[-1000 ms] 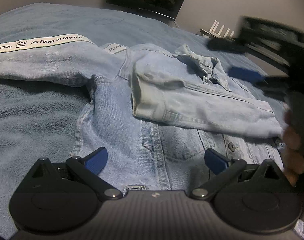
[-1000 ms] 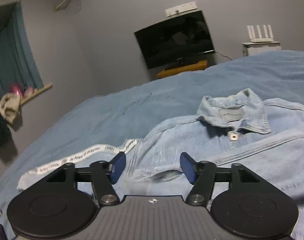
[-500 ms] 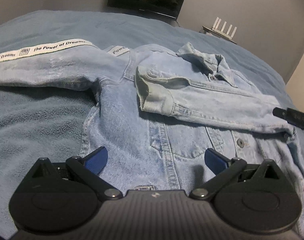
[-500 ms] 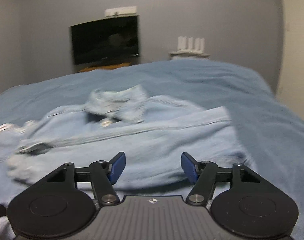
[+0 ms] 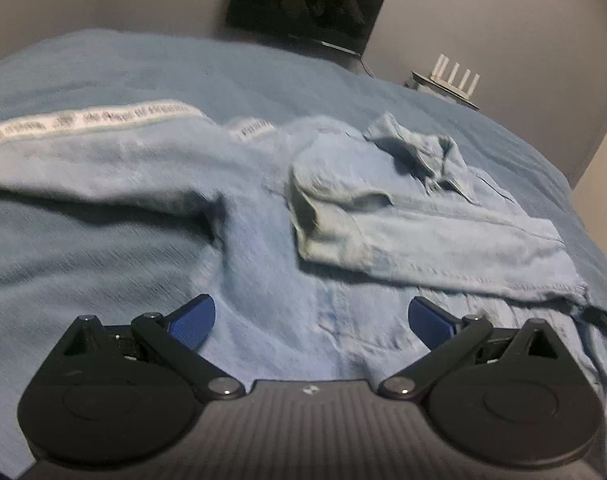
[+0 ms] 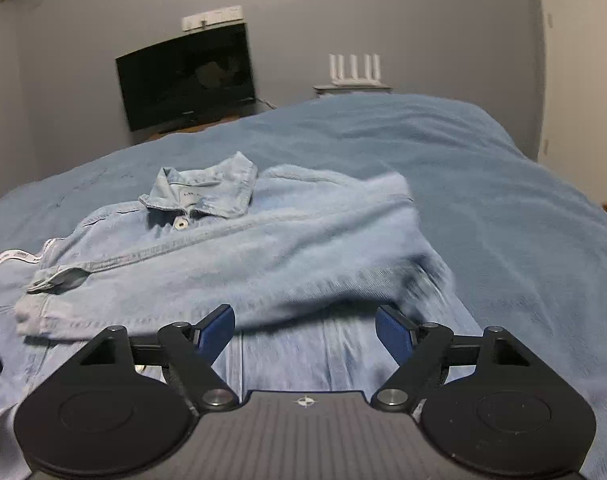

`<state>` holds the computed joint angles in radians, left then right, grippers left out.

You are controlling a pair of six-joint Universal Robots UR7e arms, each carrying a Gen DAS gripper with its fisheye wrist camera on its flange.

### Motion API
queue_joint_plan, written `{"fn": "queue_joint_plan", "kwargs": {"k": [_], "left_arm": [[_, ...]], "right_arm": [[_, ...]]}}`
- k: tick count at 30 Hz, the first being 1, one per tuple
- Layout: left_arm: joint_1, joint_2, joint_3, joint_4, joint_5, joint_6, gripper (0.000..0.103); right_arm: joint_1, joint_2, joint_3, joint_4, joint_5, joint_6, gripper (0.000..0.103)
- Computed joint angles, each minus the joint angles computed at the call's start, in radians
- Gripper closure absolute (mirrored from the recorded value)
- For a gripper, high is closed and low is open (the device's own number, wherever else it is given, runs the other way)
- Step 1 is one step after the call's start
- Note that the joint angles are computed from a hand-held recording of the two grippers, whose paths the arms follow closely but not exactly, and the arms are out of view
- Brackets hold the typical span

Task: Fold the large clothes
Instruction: 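Carry the sleeve across the jacket front with the right gripper and release, then grasp the other striped sleeve cuff with the left gripper and fold it across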

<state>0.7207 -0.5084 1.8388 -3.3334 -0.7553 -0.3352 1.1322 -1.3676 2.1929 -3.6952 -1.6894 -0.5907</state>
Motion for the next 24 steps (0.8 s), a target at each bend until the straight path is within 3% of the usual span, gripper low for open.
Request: {"fn": "queue_joint_plan", "kwargs": {"k": [2,4,10,14,17,19,24], "left_arm": [[0.0,-0.014,0.001,0.005,0.046,0.011,0.0],[0.007,-0.036,0.009,0.011,0.077,-0.001,0.0],[0.046,-0.118,0.064,-0.017,0.151,-0.098,0.0],[0.095,-0.152,0.079,-0.011,0.234,-0.189,0.0],[0.134,-0.162,0.074,-0.008,0.327,-0.26,0.0],[0.167,-0.163,0.073,-0.088,0.331,-0.258,0.0],[0.251,-0.126,0.04,-0.393,0.292,-0.116,0.014]], "right_arm": [[-0.012,-0.037,0.05,-0.015,0.003,0.068,0.012],[-0.022,-0.05,0.085,-0.053,0.023,0.076,0.0],[0.017,0.069,0.074,-0.216,-0.024,-0.072,0.0],[0.009,0.086,0.095,-0.195,0.036,-0.134,0.0],[0.021,0.109,0.094,-0.196,0.038,-0.204,0.0],[0.022,0.119,0.1,-0.207,0.061,-0.23,0.0],[0.023,0.134,0.107,-0.204,0.087,-0.275,0.0]]}}
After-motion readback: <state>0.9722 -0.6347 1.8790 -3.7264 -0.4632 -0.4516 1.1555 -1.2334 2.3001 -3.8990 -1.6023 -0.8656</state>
